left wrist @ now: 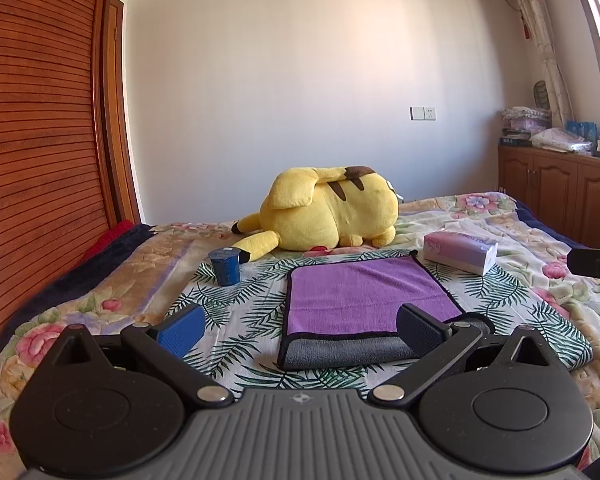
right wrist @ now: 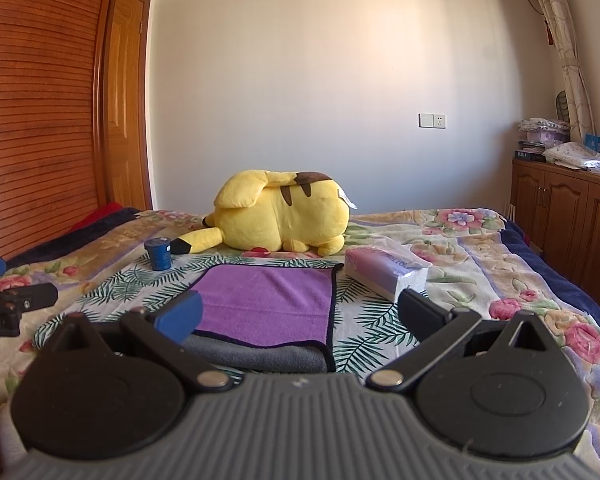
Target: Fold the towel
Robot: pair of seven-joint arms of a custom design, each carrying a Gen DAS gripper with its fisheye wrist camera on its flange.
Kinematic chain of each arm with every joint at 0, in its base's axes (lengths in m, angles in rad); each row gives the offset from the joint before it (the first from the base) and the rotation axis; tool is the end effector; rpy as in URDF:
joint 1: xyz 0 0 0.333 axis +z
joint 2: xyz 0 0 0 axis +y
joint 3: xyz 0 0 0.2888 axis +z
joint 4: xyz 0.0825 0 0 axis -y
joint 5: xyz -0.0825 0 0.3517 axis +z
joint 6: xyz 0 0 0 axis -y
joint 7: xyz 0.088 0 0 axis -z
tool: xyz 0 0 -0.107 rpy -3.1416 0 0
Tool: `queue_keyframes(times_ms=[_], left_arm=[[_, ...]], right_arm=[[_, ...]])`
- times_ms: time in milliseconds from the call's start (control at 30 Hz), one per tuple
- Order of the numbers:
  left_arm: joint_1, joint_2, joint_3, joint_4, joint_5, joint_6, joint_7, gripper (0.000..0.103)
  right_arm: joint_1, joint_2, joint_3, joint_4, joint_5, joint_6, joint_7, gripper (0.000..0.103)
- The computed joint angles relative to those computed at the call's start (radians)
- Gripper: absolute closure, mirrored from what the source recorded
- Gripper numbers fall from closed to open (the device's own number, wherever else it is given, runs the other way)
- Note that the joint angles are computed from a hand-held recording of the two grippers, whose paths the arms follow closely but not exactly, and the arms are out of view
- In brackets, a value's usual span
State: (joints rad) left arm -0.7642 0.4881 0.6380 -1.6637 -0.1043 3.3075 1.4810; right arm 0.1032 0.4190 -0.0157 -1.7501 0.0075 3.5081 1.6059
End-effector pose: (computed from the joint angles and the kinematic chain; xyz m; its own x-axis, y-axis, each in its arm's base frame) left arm 0.6483 -0.1633 0.5151 -0.1049 -0.9889 -0.1055 -0.2967 0.1324 -0.9458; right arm 0.6517 0.0582 0.4944 0.0764 -0.9965 -0.0340 -0.2317 0.0154 -0.9727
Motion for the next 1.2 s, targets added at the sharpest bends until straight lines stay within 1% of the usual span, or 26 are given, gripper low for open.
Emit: queue_keyframes(times_ms=[233,433,533,633,700,767,867,967,1000,1033,1100,1200], left_arm=[[-0.004,-0.003,0.005,-0.001,0.037,-0.031,-0.025,0.016],[0.014,-0.004,-0.006,0.009,0.108,-0.051,-0.079,0.016],[0.019,-0.002,-0.007,0.019,0.148,-0.079,-0.108,0.016],[0.05,-0.003,-0.038,0.036,0.184,-0.107,-0.129,0.016],[0.073,-0.003,-0.062,0.048,0.206,-0.123,-0.141,0.016],[0.109,-0.005,-0.102,0.063,0.225,-0.143,-0.146,0.016],[0.165,0.002,-0.162,0.097,0.253,-0.178,-0.146,0.016],[0.219,0.016,-0.221,0.14,0.277,-0.212,-0.144,0.016],[0.227,0.019,-0.23,0.148,0.289,-0.215,-0.15,0.016],[0.226,0.024,-0.225,0.157,0.305,-0.218,-0.163,0.016],[0.231,0.034,-0.226,0.172,0.335,-0.222,-0.182,0.016],[0.281,0.043,-0.287,0.206,0.358,-0.252,-0.173,0.016]], right_arm=[[0.002,0.01,0.003,0.024,-0.001,-0.027,-0.005,0.0],[-0.012,0.022,0.02,0.047,-0.015,-0.046,0.004,0.0],[-0.014,0.035,0.023,0.064,-0.019,-0.056,0.006,0.0],[-0.003,0.046,0.015,0.085,-0.014,-0.077,0.003,0.0],[-0.01,0.053,0.024,0.097,-0.019,-0.089,0.003,0.0],[-0.016,0.06,0.031,0.109,-0.023,-0.104,0.003,0.0],[-0.041,0.075,0.059,0.139,-0.035,-0.135,0.004,0.0],[-0.048,0.092,0.069,0.17,-0.034,-0.163,0.002,0.0],[-0.055,0.097,0.076,0.181,-0.034,-0.174,0.001,0.0],[-0.055,0.103,0.078,0.191,-0.032,-0.182,0.0,0.0],[-0.047,0.115,0.067,0.209,-0.024,-0.195,-0.001,0.0],[-0.052,0.132,0.073,0.237,-0.019,-0.214,-0.008,0.0]])
